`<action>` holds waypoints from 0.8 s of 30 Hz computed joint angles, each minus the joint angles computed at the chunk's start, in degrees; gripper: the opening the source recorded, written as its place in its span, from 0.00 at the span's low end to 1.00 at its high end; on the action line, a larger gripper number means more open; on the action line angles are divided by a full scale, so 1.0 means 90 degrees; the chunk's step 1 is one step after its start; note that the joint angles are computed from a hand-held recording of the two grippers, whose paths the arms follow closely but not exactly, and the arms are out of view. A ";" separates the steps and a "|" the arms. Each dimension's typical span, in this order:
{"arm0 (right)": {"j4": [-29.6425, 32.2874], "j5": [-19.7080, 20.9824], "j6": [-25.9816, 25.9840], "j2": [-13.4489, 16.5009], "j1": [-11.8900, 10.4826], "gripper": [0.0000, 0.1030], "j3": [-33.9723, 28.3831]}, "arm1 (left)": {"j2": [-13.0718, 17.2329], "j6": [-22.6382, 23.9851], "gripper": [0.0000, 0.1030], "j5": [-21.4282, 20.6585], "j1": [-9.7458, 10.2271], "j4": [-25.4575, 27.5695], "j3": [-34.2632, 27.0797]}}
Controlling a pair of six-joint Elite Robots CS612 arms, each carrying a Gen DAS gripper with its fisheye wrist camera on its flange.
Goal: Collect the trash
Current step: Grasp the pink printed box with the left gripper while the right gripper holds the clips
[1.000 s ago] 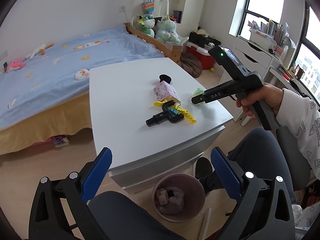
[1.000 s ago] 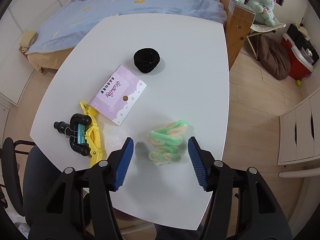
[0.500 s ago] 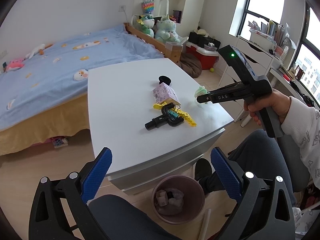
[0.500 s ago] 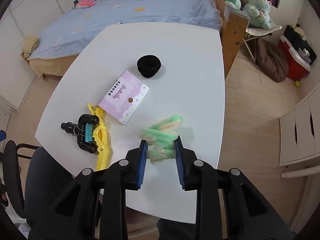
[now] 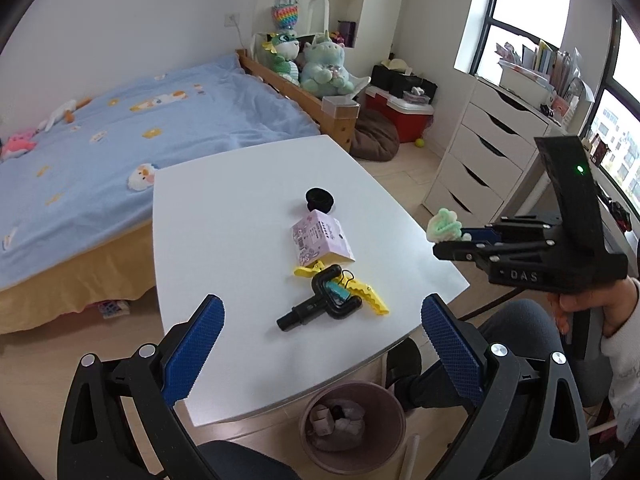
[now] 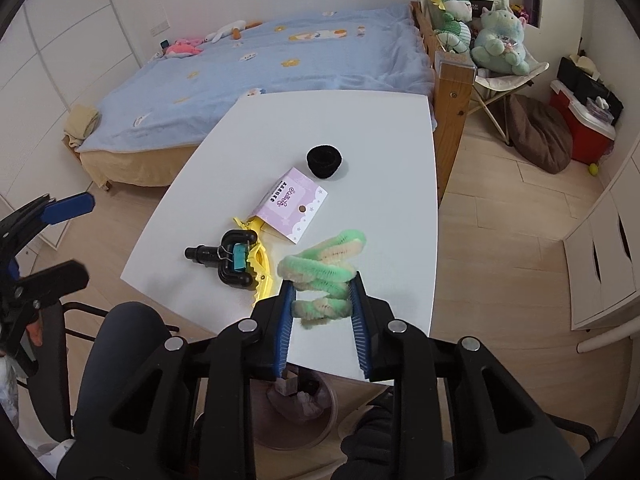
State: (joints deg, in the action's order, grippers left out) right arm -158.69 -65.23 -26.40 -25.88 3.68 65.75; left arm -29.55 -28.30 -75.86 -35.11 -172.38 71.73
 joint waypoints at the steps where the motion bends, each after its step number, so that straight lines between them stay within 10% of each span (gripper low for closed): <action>1: -0.0033 0.0025 0.0017 -0.0014 -0.0010 0.26 0.0036 | 0.0038 -0.0027 0.92 -0.0083 0.0030 0.0084 -0.0104; 24: -0.0242 0.0192 0.0225 -0.0080 -0.0157 0.26 0.0271 | 0.1745 -0.0645 0.92 -0.1508 0.0537 0.4220 -0.3908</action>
